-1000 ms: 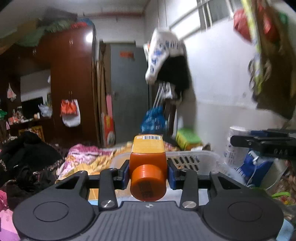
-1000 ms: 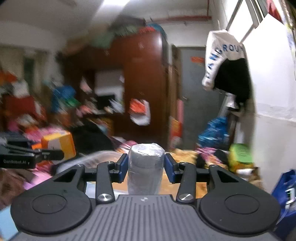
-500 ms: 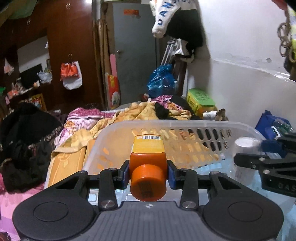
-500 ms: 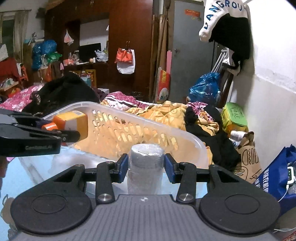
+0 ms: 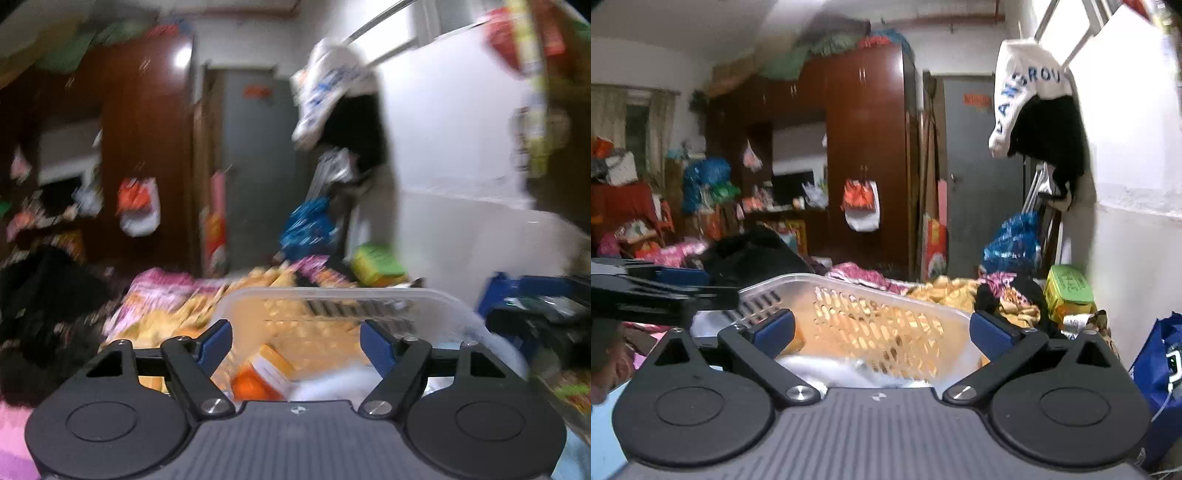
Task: Organize objects
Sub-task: 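Grasp the purple tissue pack with the right gripper and lift it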
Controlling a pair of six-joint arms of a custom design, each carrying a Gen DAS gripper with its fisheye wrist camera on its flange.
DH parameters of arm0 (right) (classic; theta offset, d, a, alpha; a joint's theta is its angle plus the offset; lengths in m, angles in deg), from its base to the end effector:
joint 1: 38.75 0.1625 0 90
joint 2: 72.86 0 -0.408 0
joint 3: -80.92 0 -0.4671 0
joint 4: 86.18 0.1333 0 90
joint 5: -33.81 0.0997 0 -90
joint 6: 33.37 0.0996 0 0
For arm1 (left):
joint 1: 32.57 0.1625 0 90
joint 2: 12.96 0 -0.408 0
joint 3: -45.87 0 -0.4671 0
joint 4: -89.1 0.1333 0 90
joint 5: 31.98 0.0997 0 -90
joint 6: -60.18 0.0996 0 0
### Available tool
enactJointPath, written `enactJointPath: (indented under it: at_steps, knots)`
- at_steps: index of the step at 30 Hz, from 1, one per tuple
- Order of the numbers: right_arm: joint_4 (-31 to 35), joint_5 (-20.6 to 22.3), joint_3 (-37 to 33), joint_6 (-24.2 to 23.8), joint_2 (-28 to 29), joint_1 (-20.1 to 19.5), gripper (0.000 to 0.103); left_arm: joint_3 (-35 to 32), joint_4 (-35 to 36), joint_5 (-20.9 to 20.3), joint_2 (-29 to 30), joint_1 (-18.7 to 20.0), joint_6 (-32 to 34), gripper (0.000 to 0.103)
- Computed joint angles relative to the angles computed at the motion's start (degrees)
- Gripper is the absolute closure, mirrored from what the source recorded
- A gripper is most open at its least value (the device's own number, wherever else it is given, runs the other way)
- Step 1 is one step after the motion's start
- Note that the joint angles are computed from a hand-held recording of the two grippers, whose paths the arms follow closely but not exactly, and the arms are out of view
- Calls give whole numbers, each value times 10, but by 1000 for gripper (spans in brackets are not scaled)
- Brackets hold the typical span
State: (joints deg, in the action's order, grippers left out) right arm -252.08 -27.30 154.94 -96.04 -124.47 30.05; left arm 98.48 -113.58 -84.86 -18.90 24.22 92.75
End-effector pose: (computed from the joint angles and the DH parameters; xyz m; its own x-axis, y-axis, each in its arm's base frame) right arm -0.1254 -0.8251 0.3325 -0.6304 -0.5136 0.5821 -0.7511 0.2143 -0.6244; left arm -0.2979 -0.8083 -0.0763 -0.6968 0.1624 -0.6986 0.7094 0.2999 -0.6378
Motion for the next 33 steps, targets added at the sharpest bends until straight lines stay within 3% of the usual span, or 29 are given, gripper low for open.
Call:
enactJointPath:
  at_steps: [4,9,14,17,27,33]
  knots:
    - [115,82,51,-51,-52,-62,0,183,-127,-45,-59,-9,30,18]
    - [144,148,104,-87,-73,-114,0,285,-229,-90,-58,-8,19,18]
    - [81,98,99,-99,-49,-94,0,272,-219,-101,-36,-4,57,18]
    - [94,100,98,-116,-46,-95,0,269,-203,-123,-36,4,44,18]
    - [98,85,127,-184,-51,-96,1,236,-180,-133,-11,15,56,20]
    - [109,91,119,-185,-48,-99,7,222,-163,-139,-2,16,60,25]
